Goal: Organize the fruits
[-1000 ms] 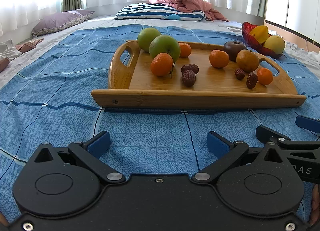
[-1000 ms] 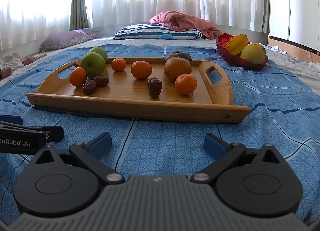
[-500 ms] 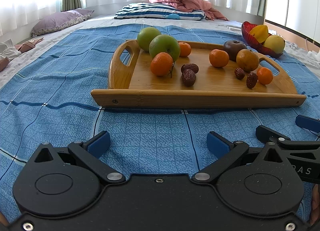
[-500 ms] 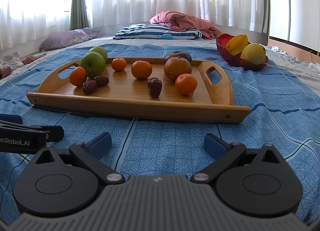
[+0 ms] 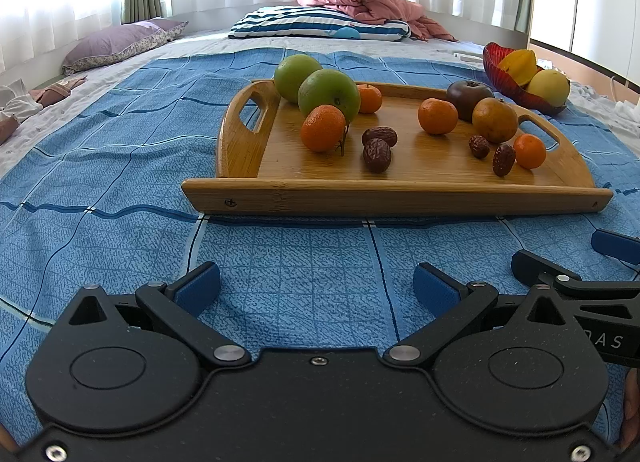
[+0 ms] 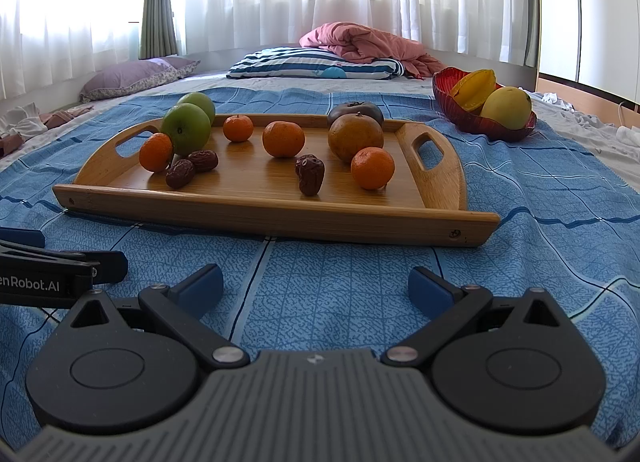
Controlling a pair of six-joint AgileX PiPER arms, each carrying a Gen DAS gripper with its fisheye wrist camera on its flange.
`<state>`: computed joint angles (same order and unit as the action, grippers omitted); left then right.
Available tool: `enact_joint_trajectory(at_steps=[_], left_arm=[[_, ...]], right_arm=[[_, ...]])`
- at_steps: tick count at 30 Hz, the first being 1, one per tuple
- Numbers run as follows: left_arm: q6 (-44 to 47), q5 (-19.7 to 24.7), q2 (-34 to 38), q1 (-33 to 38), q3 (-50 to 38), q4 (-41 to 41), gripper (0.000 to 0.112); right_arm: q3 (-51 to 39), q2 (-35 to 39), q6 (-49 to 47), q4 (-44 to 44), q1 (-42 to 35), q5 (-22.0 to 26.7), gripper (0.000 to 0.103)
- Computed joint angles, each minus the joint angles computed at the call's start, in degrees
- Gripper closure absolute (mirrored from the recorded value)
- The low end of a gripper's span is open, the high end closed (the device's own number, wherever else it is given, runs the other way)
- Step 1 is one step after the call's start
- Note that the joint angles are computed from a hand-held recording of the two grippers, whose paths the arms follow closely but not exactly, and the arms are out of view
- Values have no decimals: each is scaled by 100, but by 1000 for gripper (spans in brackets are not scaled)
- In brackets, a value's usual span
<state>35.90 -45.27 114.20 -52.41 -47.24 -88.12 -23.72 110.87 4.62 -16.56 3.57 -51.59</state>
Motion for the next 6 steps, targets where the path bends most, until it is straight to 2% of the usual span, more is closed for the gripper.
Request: enact_joint_trajectory(at_steps=[6], left_arm=[[-106,-24,46,-20,22,72,9]], right_arm=[[3,5,-4,-1,0,-8,0]])
